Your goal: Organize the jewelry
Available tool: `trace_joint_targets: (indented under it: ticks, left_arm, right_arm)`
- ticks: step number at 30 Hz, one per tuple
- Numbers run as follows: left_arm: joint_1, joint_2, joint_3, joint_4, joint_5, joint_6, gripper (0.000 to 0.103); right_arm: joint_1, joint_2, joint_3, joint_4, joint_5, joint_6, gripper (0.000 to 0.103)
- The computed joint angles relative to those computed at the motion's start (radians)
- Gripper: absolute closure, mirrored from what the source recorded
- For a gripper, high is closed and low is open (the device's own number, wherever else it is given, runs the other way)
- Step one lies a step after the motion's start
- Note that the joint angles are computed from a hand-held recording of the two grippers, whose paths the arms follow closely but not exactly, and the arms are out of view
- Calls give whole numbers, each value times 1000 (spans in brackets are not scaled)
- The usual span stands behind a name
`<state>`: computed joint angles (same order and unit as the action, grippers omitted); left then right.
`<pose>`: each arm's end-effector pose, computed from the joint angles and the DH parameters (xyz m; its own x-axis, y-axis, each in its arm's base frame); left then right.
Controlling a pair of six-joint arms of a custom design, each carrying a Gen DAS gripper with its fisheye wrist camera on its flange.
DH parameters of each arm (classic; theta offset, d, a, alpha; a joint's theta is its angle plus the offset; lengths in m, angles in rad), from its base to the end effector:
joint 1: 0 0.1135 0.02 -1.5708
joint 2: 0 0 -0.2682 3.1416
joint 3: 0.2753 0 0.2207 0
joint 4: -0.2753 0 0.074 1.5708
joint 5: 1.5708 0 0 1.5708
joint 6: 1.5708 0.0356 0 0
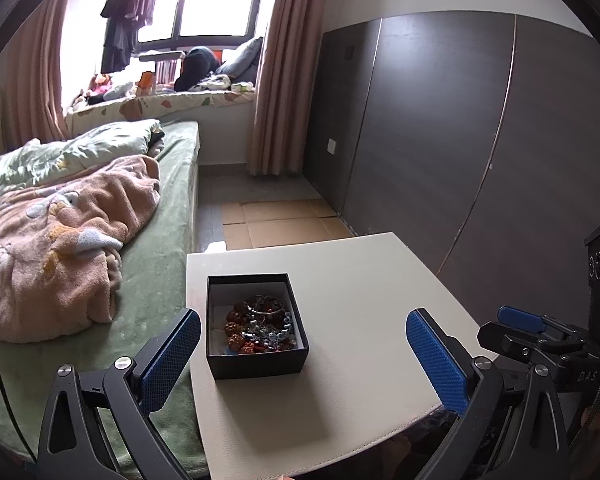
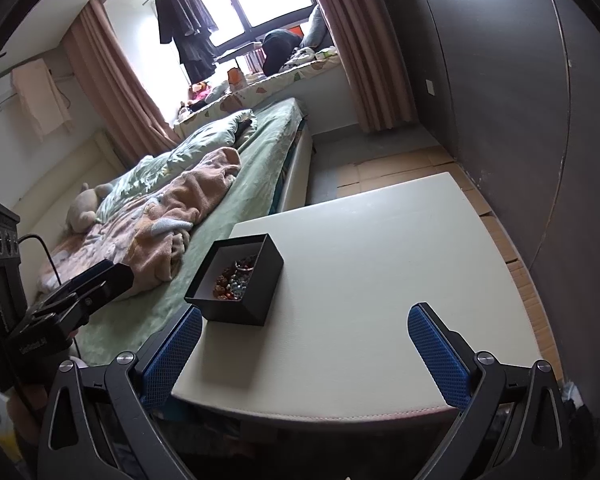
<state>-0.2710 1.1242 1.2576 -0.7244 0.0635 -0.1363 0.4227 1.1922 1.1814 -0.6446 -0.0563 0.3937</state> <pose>0.1898 -0.0551 0.3821 -0.5751 0.0190 -0.8179 0.2420 0.9589 -0.1479 0.2005 0.0924 0.3536 -0.6860 0.1114 -0.7190 -0.2026 0.9199 0.3358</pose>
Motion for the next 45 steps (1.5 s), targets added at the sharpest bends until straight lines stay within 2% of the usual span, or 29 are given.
trace_joint_targets:
  ticks: [20, 45]
  left_arm:
    - [-15, 4, 3, 8, -22, -13, 0]
    - [-12, 20, 18, 19, -8, -9, 1]
  right_arm:
    - [8, 0, 4, -8, 14, -1, 0]
    - [13, 14, 88, -95, 56, -9, 0]
